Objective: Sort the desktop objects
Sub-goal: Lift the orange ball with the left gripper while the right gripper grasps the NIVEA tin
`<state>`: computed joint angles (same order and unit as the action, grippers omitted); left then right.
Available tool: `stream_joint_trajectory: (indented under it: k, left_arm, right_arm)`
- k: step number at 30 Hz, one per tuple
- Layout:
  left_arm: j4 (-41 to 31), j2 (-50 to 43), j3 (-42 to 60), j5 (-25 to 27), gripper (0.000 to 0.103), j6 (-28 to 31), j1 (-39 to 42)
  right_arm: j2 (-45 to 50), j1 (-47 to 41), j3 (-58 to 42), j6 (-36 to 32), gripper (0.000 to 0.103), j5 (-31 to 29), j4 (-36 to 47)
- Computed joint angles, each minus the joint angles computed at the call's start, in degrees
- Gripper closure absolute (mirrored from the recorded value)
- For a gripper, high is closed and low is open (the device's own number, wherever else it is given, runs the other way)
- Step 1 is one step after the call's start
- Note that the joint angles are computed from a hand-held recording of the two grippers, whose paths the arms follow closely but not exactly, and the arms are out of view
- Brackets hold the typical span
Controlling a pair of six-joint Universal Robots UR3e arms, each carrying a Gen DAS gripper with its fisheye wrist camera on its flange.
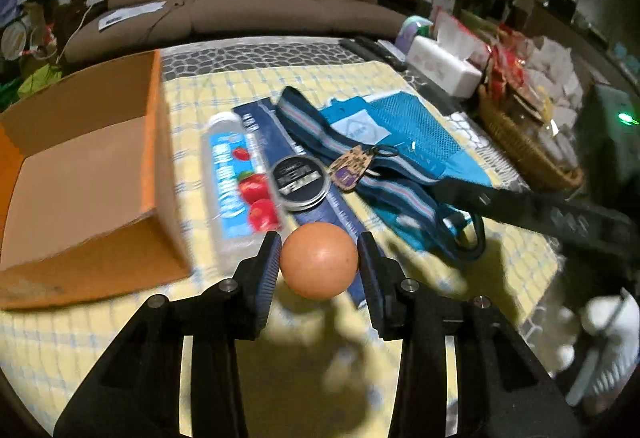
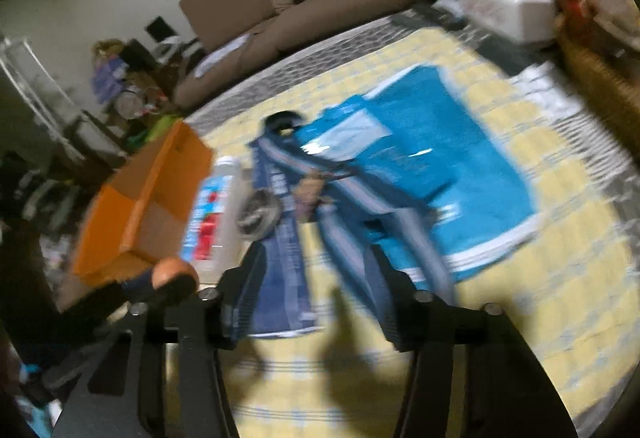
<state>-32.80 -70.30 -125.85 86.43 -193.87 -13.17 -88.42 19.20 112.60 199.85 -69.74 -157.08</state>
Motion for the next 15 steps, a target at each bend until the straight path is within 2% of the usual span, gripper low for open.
stream_joint_trajectory:
  k: [2,4,6,10,13,15]
  left_arm:
    - [-3.2,4.5,-1.6,-2.4,0.066,1.1,3.0]
    - [-5.9,8.1,-2.6,-4.0,0.066,2.1,5.3]
    - [-8.0,11.2,-3.5,-5.5,0.066,3.4,7.4]
    - [-12.5,16.9,-4.9,-8.9,0.066,6.7,12.0]
    - [-16.0,21.2,-6.3,-11.0,0.066,9.7,15.2]
    - [-18.2,23.6,-7.0,-12.4,0.066,11.4,17.1]
  right_arm:
    - [3.6,-0.7,-1.4,2.2,0.066,5.7,-2.5]
    - [8.5,-0.3,-4.8,4.4,0.067,8.9,-3.4]
    - [12.3,1.1,-9.0,5.3,0.067,8.3,-2.2]
    - [20.0,7.6,-22.8,0.4,0.067,-2.8,5.6]
    - [26.2,12.9,-33.7,-7.3,0.064,-11.9,11.1]
    - [28.9,14.9,-36.5,-11.7,0.061,-16.0,12.0]
